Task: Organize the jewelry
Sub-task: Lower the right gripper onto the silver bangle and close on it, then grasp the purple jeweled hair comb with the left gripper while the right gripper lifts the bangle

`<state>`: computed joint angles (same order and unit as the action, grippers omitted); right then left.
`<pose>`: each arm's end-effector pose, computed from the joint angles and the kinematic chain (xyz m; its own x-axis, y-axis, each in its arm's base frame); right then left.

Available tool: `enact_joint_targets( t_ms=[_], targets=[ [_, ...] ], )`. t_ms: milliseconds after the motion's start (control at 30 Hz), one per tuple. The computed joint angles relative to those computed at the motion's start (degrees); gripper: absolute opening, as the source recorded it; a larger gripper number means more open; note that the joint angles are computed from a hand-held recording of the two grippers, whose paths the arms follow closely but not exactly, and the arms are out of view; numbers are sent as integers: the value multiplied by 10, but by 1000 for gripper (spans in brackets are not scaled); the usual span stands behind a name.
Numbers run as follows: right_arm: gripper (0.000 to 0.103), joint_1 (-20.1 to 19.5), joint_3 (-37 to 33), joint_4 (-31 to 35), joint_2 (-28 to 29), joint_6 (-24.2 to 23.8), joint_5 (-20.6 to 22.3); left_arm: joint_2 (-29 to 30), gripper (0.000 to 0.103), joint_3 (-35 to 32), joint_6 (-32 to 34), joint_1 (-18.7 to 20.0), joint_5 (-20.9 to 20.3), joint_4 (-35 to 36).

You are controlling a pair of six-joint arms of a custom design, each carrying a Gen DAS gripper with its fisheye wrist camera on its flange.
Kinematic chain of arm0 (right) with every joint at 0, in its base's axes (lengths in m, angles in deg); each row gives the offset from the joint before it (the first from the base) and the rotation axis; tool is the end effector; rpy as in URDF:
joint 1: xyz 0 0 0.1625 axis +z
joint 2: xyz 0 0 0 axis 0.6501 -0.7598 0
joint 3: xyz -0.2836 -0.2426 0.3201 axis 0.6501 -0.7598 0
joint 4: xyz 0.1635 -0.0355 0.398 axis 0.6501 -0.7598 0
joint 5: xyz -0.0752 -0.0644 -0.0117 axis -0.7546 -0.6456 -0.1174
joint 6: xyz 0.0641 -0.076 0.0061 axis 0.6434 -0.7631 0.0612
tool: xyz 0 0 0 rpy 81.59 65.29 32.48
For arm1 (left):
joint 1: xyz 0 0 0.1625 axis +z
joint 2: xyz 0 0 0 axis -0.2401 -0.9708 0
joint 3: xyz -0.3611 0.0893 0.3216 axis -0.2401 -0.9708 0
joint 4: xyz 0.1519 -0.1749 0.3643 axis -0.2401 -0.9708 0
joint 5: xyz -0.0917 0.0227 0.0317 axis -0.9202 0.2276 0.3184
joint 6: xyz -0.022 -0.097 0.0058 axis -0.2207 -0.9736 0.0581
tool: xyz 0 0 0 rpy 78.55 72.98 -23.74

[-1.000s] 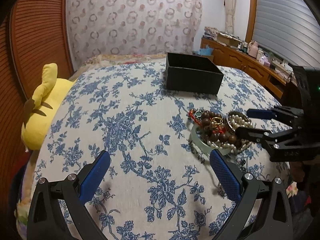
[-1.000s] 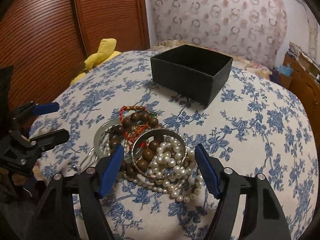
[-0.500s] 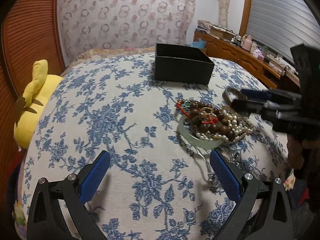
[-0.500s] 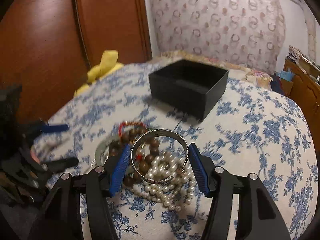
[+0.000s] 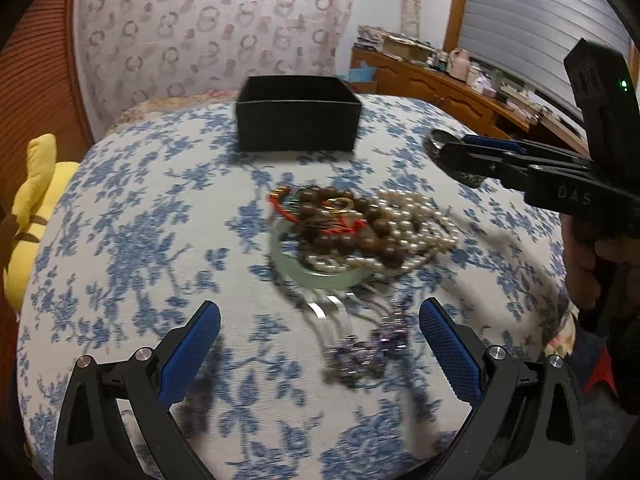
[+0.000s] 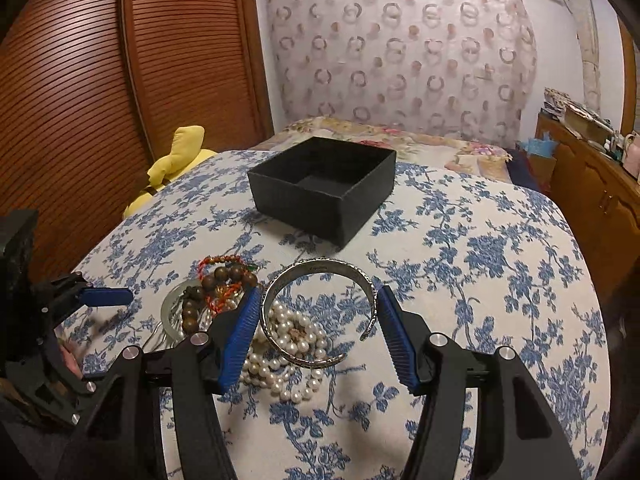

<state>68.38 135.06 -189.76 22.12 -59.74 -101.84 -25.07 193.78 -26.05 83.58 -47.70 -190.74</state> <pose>0.3871 -0.7622 -0.0544 -0.5151 -0.7641 0.3883 -0.8571 0.4575 -0.2368 -0.0088 -0.6137 0.3034 -0.7626 -0.0787 -0.6420 0.3913 0.7342 -0.5548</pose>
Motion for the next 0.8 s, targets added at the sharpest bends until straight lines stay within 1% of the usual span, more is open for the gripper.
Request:
enact_joint_targets(
  t_ms=[67,233,267,333,367,400,433,500,600,800],
  targets=[
    [62,-2,6,-3,-3,2,1,9,96,-6,1,-1,3,9],
    [62,-3,13,-6,-6,4,0,30,96,-18,4,-4,34,28],
    [62,-3,13,-6,-6,4,1,34,95,-17,9,-5,44,22],
    [62,-3,13,-7,-6,5,1,34,88,-16,14,-5,51,15],
    [62,-2,13,-7,-6,6,1,30,83,-13,14,-5,48,12],
    [62,-2,13,-7,-6,6,0,25,75,-10,14,-5,41,12],
    [62,-3,13,-6,-6,5,0,22,70,-7,16,-4,38,9],
    [62,-3,13,-5,-6,4,0,11,56,1,16,-3,34,8],
    [62,-2,15,-5,-6,3,-1,-11,52,9,4,5,11,20],
    [62,-1,16,-3,-3,3,-2,-34,52,22,-6,19,11,5]
  ],
)
